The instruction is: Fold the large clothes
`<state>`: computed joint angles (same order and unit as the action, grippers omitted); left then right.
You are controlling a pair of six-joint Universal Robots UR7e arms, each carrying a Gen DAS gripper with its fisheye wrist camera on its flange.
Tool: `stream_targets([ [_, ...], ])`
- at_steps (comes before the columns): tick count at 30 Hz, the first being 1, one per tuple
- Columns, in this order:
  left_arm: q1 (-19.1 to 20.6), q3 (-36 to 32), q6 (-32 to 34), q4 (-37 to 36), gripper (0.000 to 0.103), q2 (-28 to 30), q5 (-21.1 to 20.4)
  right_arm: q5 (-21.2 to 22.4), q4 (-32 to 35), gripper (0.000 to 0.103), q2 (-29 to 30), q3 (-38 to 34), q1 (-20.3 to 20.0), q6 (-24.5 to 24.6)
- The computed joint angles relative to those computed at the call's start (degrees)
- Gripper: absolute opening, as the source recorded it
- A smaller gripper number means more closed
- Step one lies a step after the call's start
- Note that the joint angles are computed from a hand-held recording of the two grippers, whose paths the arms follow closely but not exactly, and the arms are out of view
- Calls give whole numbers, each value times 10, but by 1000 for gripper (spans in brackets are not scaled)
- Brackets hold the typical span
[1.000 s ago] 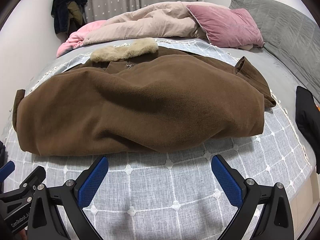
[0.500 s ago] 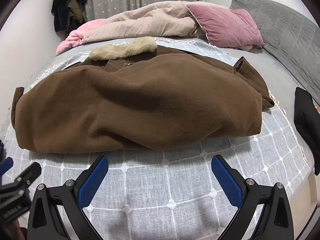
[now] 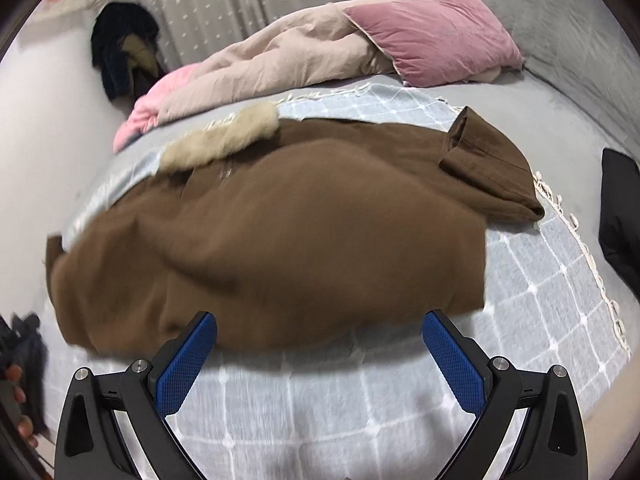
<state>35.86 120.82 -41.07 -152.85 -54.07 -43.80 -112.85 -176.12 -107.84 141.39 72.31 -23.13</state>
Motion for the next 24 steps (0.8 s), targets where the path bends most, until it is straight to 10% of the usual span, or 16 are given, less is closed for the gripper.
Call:
stream_targets([
  [8, 80, 5, 46, -151, 102, 11, -5, -26, -46, 103, 66, -77, -59, 8],
  [15, 155, -46, 141, -301, 98, 67, -175, 244, 101, 103, 47, -131, -187, 53],
  [18, 178, -55, 134, -313, 69, 89, -245, 264, 126, 101, 76, -145, -194, 58],
  [24, 136, -31, 185, -311, 24, 73, -253, 303, 126, 22, 63, -121, -196, 21],
])
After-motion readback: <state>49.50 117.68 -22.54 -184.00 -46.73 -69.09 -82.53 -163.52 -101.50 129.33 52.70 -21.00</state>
